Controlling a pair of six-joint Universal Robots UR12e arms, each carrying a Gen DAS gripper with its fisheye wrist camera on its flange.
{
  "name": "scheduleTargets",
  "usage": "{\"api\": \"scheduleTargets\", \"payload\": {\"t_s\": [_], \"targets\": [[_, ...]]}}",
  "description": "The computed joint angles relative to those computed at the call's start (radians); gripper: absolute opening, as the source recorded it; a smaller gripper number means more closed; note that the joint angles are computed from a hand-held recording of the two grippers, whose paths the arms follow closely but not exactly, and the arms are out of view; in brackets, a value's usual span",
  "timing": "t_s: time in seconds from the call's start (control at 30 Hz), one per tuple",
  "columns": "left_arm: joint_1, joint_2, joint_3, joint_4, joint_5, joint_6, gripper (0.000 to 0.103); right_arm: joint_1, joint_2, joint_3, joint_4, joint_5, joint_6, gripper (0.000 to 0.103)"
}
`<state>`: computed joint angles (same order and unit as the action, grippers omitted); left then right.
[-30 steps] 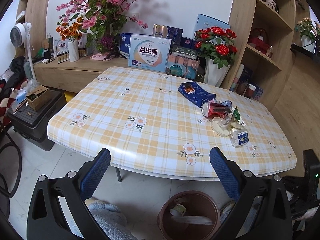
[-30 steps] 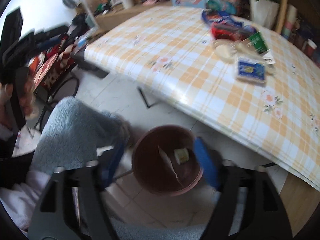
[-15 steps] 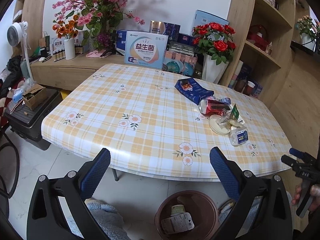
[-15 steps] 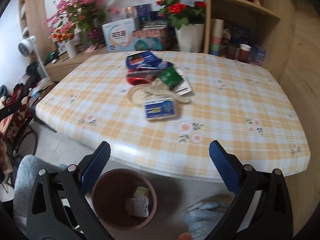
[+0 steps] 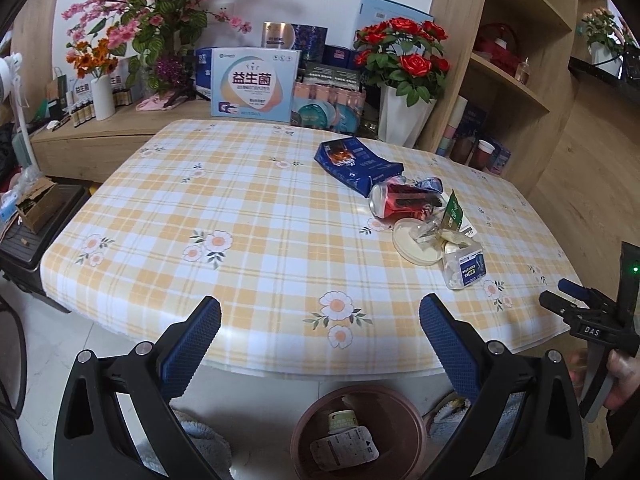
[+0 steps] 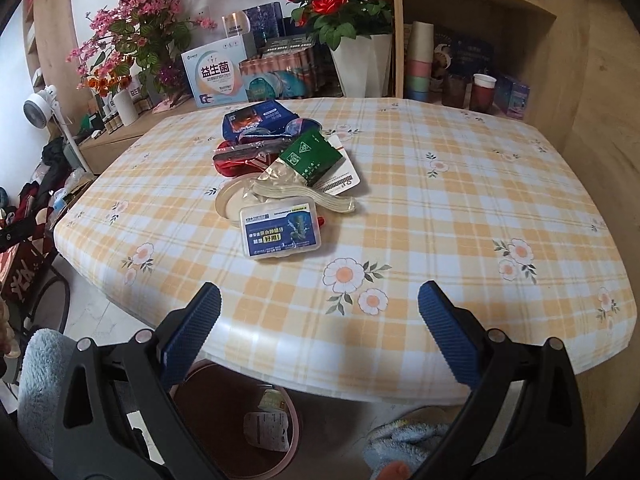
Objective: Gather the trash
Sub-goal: 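Reach into the pile and grasp the clear plastic fork with the right tool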
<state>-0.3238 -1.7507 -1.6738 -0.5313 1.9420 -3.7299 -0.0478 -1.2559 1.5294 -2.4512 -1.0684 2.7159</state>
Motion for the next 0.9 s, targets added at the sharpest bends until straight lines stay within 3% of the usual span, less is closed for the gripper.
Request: {"api": "scheduleTargets", "payload": {"t_s": [0.2, 0.37, 0.43, 0.77, 0.9], "targets": [[0.024, -0.053, 0.052, -0.006, -0.064, 0.022, 0.097, 0.025, 0.054, -0.065, 0.022, -0.022, -0.035, 0.097], [0.040, -0.098, 0.095, 0.013, -0.109, 0.038, 0.097, 0.041, 0.109, -0.157, 0.122, -0.022, -0.040, 0.097], [0.046, -0.110, 0.105, 0.018, -0.126, 0.043, 0.097, 0.051, 0.127, -0.183, 0.124, -0.038, -0.059, 0.097], [0.065, -0.138, 0.107, 0.022, -0.178, 0.027, 0.097, 0.104, 0.214, -0.320, 0.216, -0.076, -0.128, 0.097], [0.068, -0.139, 0.099, 0.024, -0.185, 0.020, 0.097, 0.128, 0.265, -0.402, 0.328, -0.086, -0.131, 0.096]]}}
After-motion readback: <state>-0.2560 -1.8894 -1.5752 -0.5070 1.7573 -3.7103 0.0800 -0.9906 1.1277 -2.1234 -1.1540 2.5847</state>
